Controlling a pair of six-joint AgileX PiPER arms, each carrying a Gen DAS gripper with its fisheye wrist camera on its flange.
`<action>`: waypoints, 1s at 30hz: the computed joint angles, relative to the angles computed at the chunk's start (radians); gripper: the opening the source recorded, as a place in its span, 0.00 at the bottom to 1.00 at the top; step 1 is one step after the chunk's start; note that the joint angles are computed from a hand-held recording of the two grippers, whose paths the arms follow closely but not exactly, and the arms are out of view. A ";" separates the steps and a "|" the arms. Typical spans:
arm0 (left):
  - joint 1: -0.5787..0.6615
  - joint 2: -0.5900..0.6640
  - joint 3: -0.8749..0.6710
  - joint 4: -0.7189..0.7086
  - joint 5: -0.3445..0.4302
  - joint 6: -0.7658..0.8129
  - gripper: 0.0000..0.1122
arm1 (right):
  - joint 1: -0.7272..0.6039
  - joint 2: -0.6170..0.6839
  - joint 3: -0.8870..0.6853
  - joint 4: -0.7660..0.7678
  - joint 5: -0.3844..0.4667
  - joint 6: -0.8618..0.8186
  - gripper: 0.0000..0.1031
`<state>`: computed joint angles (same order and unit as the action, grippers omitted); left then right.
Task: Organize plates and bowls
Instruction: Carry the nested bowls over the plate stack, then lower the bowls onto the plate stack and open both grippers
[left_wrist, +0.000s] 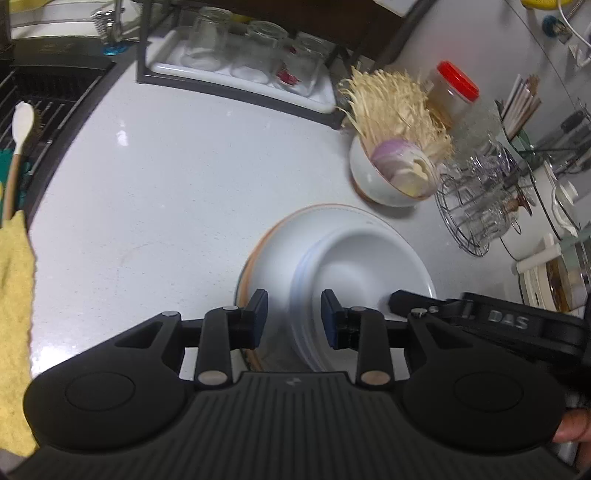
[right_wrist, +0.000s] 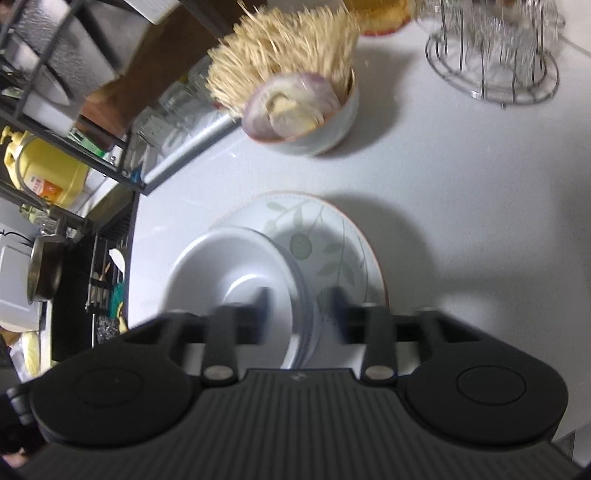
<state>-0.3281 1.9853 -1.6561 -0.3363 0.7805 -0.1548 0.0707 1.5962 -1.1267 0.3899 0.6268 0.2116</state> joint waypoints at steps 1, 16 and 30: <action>0.004 -0.012 0.002 0.013 0.003 -0.012 0.32 | 0.001 -0.017 0.009 -0.001 -0.006 -0.010 0.56; -0.153 -0.366 0.116 0.434 0.035 -0.264 0.33 | 0.084 -0.291 -0.020 -0.218 0.045 0.021 0.55; -0.546 -0.739 0.169 0.897 0.281 -0.689 0.38 | 0.337 -0.731 0.036 -0.567 0.194 0.317 0.55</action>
